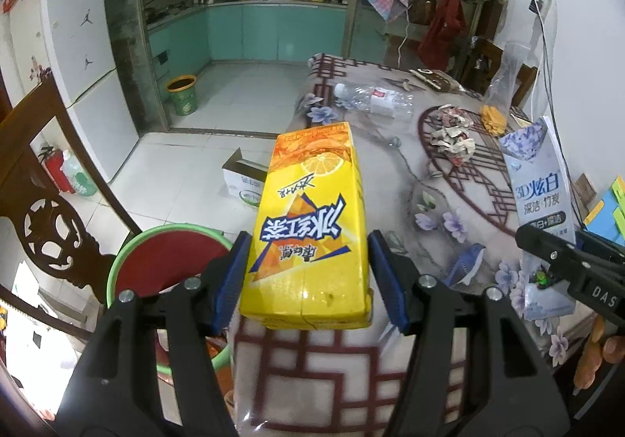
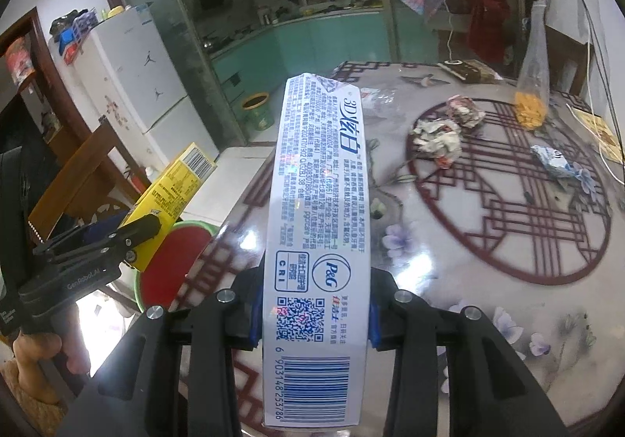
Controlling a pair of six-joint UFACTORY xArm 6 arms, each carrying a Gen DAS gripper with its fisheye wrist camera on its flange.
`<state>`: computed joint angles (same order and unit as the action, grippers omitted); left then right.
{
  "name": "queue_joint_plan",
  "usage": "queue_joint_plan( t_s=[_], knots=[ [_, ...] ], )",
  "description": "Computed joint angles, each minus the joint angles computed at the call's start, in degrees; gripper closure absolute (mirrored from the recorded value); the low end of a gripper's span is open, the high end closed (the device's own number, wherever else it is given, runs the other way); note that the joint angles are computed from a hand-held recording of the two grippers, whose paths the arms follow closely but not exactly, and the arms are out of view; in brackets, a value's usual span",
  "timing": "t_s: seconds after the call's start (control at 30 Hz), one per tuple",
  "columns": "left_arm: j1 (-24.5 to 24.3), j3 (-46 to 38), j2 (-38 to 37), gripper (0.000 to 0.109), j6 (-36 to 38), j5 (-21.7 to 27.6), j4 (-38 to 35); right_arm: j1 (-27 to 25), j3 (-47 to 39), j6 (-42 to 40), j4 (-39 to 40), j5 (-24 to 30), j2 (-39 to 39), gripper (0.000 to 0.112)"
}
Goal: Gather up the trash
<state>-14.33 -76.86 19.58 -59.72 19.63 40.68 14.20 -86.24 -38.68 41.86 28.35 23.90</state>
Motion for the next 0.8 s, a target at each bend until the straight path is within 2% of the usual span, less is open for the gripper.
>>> queue_joint_plan(
  t_s=[0.57, 0.8],
  knots=[
    [4.31, 6.35, -3.57, 0.050, -4.70, 1.57, 2.40, 4.28, -4.50, -0.30, -0.31, 4.60, 4.72, 0.075],
    [6.93, 9.56, -5.18, 0.050, -5.94, 1.91, 0.71, 6.40, -8.65, -0.47, 0.27, 6.93, 7.89, 0.075]
  ],
)
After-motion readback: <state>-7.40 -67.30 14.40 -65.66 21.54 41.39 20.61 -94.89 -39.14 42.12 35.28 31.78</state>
